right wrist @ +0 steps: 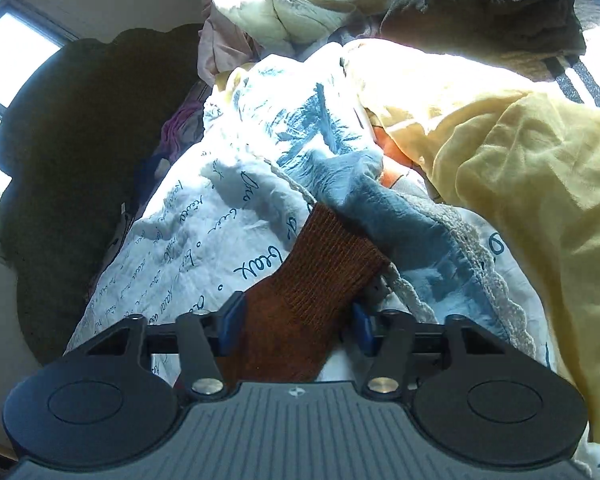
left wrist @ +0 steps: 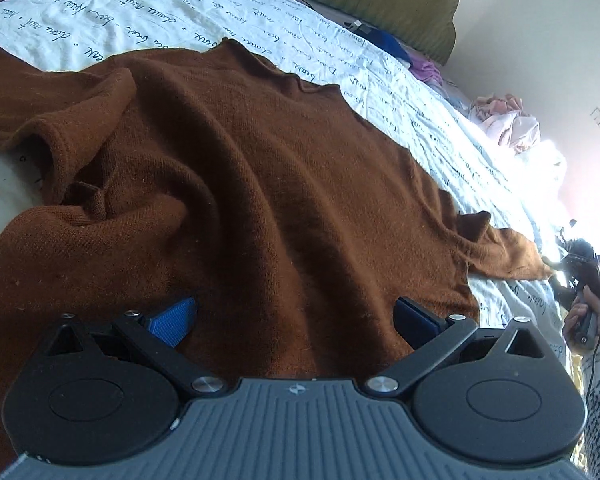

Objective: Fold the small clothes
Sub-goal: 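Grasp the sleeve cuff with the right gripper and lift it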

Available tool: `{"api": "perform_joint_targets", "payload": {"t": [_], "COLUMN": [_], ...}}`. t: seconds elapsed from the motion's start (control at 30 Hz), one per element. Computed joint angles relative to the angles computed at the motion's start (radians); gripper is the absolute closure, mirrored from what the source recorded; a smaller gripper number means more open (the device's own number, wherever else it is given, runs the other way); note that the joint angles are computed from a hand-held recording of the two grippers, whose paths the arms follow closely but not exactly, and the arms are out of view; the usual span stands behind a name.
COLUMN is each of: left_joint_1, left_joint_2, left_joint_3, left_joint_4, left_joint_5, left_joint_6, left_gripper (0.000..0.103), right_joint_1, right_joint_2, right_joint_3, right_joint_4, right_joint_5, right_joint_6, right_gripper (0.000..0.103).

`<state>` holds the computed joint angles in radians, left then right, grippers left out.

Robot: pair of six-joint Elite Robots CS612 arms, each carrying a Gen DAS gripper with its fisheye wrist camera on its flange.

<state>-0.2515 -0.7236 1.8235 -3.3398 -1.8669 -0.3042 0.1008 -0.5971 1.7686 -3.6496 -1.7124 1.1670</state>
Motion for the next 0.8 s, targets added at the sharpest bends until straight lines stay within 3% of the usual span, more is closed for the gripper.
{"api": "perform_joint_targets", "payload": {"t": [0.03, 0.17, 0.23, 0.4, 0.5, 0.6, 0.8], "left_joint_1": [0.002, 0.028, 0.047, 0.081, 0.097, 0.112, 0.147], "left_joint_2": [-0.001, -0.001, 0.000, -0.002, 0.001, -0.013, -0.027], "left_joint_3": [-0.002, 0.000, 0.001, 0.018, 0.033, 0.043, 0.073], "left_joint_4": [0.013, 0.006, 0.007, -0.023, -0.072, -0.041, -0.064], "left_joint_5": [-0.004, -0.057, -0.113, -0.213, -0.255, -0.291, -0.295], "left_joint_6": [0.010, 0.000, 0.008, 0.086, 0.127, 0.195, 0.203], "left_gripper": [0.000, 0.000, 0.000, 0.000, 0.000, 0.000, 0.000], "right_joint_1": [0.001, 0.049, 0.086, 0.192, 0.255, 0.305, 0.375], "right_joint_2": [-0.001, -0.016, -0.037, -0.097, -0.103, -0.082, 0.039], "right_joint_3": [-0.006, -0.017, -0.023, -0.070, -0.145, -0.244, -0.519], "right_joint_4": [0.023, 0.021, 0.000, -0.038, -0.030, 0.013, 0.184], "right_joint_5": [-0.014, -0.155, -0.218, -0.278, -0.252, -0.188, 0.015], "right_joint_6": [0.008, -0.022, -0.087, -0.318, -0.451, -0.532, -0.608], "right_gripper": [0.096, 0.098, 0.099, 0.099, 0.099, 0.099, 0.099]}}
